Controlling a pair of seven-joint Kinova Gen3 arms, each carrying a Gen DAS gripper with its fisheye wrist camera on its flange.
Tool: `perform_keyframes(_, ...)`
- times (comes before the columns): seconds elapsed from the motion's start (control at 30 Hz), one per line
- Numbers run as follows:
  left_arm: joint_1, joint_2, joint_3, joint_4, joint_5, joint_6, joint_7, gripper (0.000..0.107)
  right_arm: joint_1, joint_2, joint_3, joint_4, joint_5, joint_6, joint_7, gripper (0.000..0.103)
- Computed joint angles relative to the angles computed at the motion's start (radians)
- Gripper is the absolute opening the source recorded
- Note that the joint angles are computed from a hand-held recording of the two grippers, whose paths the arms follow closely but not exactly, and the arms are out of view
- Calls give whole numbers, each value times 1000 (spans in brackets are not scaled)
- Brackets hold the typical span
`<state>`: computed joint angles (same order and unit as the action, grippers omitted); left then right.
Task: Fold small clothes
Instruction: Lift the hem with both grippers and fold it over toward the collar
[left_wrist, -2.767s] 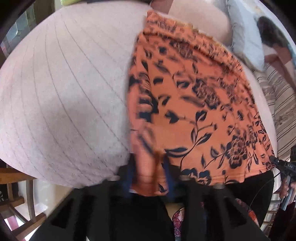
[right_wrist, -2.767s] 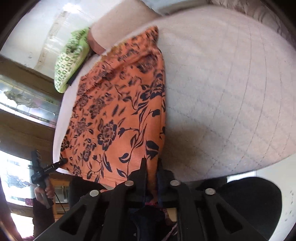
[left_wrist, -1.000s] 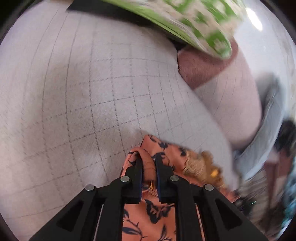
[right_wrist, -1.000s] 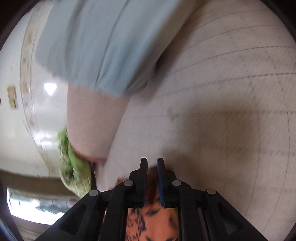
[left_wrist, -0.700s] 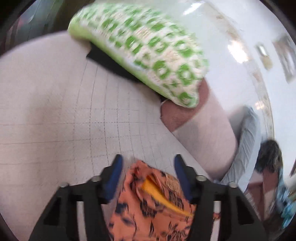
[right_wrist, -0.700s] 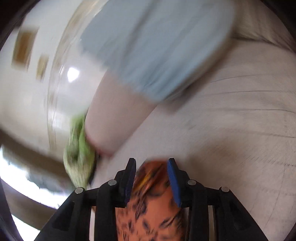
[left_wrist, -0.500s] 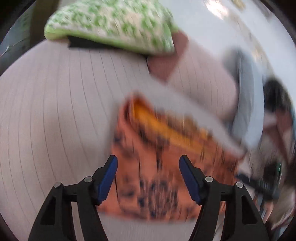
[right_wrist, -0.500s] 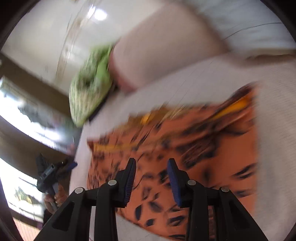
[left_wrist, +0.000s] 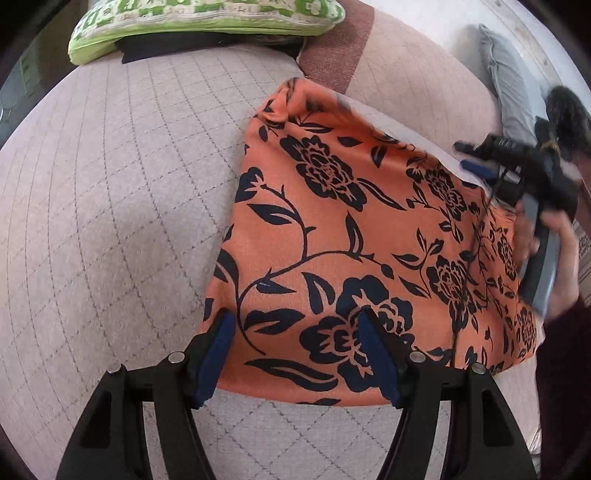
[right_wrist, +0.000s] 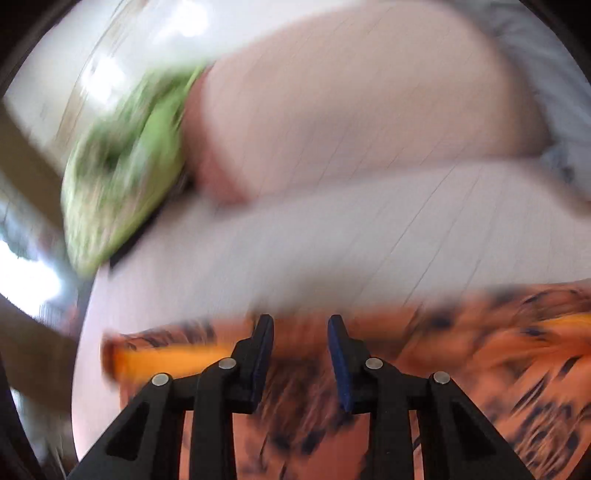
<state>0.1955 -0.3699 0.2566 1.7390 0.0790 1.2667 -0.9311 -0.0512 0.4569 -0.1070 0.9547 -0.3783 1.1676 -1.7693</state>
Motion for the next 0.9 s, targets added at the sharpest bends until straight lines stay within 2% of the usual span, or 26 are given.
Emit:
perform_keyframes(0.07,3,-7,-5,1,1,-4,-10,70,64,-27,-48,26,-36,-14,12,32)
perform_keyframes(0.13,25,-9,-9,-5,-22,-3,11,70,140,-68,-132,77,-20,-15,84,32)
perform_keyframes(0.2,90,-42,-12,-9,-95,6,71,70,198,-128,-173,136,-16,35,165,32)
perform_keyframes(0.23,118,-54,-8,-11,-136,17,97,70,215,-150,-166,159,-19,55,206,32)
perform_keyframes(0.3,184,-34,-4,-39,-213,41,164,70,209,-227,-95,245,-22,78,266,32)
perform_keyframes(0.4,275,65,-54,-119,-280,59,193,70,187,-328,44,384,-79,95,360,32)
perform_keyframes(0.47,246,157,-26,-193,-317,77,180,70,146,-375,132,470,-90,66,393,32)
perform_keyframes(0.53,158,250,18,-268,-289,84,131,70,168,-373,187,539,-155,79,451,32)
perform_keyframes(0.63,25,389,127,-366,-284,104,127,70,289,-381,150,654,-277,5,521,32)
perform_keyframes(0.7,-1,482,162,-435,-321,140,166,70,314,-413,133,728,-330,-76,602,32)
perform_keyframes(0.8,36,568,112,-505,-390,165,217,70,240,-466,183,793,-323,-162,693,34)
perform_keyframes(0.9,60,608,55,-556,-426,192,243,70,250,-443,225,807,-412,-142,754,35)
